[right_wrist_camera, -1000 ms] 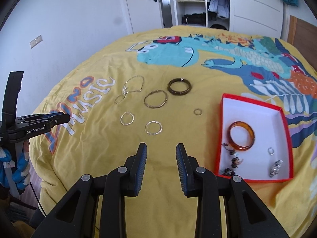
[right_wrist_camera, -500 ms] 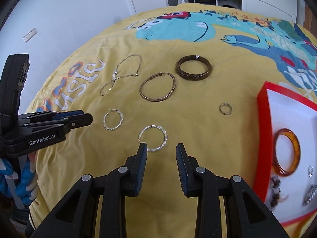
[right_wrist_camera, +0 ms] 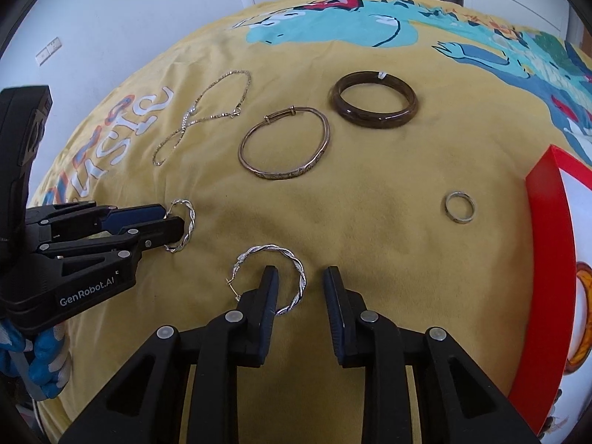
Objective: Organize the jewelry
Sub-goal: 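Grasp a twisted silver hoop earring with the right gripper while the left grasps the other hoop, then carry both silver hoop earrings over the red box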
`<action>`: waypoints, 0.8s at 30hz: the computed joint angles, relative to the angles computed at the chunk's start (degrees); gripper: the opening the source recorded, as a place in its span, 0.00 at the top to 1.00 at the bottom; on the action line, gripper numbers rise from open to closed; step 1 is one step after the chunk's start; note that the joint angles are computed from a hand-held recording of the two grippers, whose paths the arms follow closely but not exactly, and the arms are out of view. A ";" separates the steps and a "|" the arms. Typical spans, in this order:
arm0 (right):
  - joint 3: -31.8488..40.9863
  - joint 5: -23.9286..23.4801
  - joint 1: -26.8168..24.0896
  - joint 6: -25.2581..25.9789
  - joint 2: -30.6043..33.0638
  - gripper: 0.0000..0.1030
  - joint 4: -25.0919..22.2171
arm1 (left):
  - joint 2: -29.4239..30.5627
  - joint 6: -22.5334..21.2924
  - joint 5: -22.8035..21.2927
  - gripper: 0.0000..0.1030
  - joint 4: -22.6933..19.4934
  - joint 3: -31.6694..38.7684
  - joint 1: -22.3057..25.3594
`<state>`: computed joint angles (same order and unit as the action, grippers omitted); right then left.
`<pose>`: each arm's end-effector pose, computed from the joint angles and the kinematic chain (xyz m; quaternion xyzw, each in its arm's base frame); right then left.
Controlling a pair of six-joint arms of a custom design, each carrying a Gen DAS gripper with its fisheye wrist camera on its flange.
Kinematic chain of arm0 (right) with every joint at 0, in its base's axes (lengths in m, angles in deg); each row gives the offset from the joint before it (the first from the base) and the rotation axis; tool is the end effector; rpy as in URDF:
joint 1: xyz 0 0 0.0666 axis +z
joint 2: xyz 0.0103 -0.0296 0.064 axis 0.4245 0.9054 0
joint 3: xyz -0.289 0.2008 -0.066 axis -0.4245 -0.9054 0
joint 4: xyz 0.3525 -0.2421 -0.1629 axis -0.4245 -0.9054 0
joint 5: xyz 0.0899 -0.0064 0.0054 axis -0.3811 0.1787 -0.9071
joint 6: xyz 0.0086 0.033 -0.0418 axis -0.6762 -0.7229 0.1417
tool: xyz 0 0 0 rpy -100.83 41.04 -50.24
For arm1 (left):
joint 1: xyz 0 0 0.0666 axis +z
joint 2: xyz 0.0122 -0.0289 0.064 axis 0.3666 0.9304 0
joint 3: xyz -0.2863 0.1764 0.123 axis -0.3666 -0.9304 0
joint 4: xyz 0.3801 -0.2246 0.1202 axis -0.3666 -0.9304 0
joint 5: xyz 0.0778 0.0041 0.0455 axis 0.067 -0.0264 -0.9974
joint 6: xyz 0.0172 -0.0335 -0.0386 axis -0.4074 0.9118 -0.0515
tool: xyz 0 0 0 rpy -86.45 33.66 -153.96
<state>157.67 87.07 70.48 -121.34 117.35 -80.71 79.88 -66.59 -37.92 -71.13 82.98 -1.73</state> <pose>0.4255 0.4157 0.5196 0.0643 0.9648 0.0593 0.2481 0.5142 -0.2257 0.5234 0.2693 0.9347 -0.0851 0.2157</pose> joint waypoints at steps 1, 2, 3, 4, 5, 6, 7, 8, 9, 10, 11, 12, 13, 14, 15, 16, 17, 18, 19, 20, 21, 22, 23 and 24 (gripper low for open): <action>0.32 0.56 0.10 0.30 0.30 0.78 -0.23 | -0.13 0.02 -0.08 0.83 0.43 -0.18 -0.04; 0.32 0.56 0.10 0.30 0.30 0.82 -0.23 | -0.22 0.00 -0.16 0.87 0.73 -0.29 -0.05; 0.32 0.89 0.15 0.36 0.31 0.88 -0.13 | -0.37 0.00 -0.21 0.90 0.92 -0.37 -0.01; -0.76 1.10 0.08 -0.52 -0.56 0.91 0.81 | -0.42 0.04 -0.23 0.92 0.91 -0.30 0.07; -1.34 1.18 0.09 -1.15 -1.06 0.94 1.15 | -0.54 0.10 -0.16 0.94 0.86 -0.24 0.17; -1.34 1.18 0.09 -1.15 -1.06 0.94 1.15 | -0.72 0.14 -0.10 0.95 0.92 -0.27 0.21; -1.73 1.22 0.16 -1.56 -1.45 0.94 1.49 | -1.00 0.01 -0.26 0.95 0.98 -0.36 0.21; -1.66 1.77 0.53 -2.28 -1.76 0.94 1.29 | -1.26 -0.09 -0.44 0.95 1.00 -0.41 0.22; -1.66 1.77 0.53 -2.28 -1.76 0.94 1.29 | -1.50 0.05 -0.48 0.95 0.81 -0.37 0.28; -2.18 1.98 0.69 -2.76 -2.43 0.94 1.46 | -1.56 0.26 -0.48 0.95 0.61 -0.21 0.28; -2.57 2.18 0.88 -3.37 -3.01 0.94 1.71 | -1.78 0.46 -0.36 0.95 0.40 -0.14 0.36; -2.69 2.63 1.14 -3.92 -3.47 0.94 1.57 | -2.06 0.58 -0.29 0.95 0.21 -0.06 0.42; -2.86 3.08 1.39 -4.33 -4.02 0.94 1.26 | -2.39 0.57 -0.34 0.95 0.11 -0.06 0.43; -2.54 3.88 1.94 -5.00 -4.61 0.94 0.50 | -2.79 0.57 -0.37 0.95 -0.01 -0.05 0.42; -2.04 4.35 2.22 -5.21 -4.66 0.94 0.00 | -3.19 0.63 -0.34 0.95 -0.15 -0.02 0.41; -1.67 4.93 2.57 -5.55 -4.88 0.94 -0.50 | -3.52 0.70 -0.29 0.95 -0.29 0.06 0.44; -1.67 4.93 2.57 -5.55 -4.88 0.94 -0.50 | -3.79 0.83 -0.24 0.95 -0.46 0.17 0.40; -1.03 6.08 3.29 -6.32 -5.37 0.94 -1.37 | -4.12 0.97 -0.20 0.95 -0.60 0.25 0.36; -0.69 6.68 3.65 -6.68 -5.58 0.94 -1.84 | -4.51 1.03 -0.21 0.95 -0.71 0.31 0.33; -0.25 7.39 4.09 -7.08 -5.72 0.94 -2.37 | -4.90 1.07 -0.22 0.95 -0.87 0.43 0.31; -0.25 7.39 4.09 -7.08 -5.72 0.94 -2.37 | -5.38 1.12 -0.13 0.95 -1.04 0.42 0.34; -0.05 7.96 4.47 -7.41 -6.01 0.94 -2.81 | -5.65 1.27 0.03 0.95 -1.26 0.61 0.34; 0.01 9.15 5.33 -8.22 -6.96 0.94 -3.86 | -5.84 1.44 0.35 0.95 -1.63 0.98 0.29; 0.08 9.72 5.69 -8.70 -7.30 0.94 -4.44 | -6.08 1.55 0.52 0.95 -1.82 1.14 0.16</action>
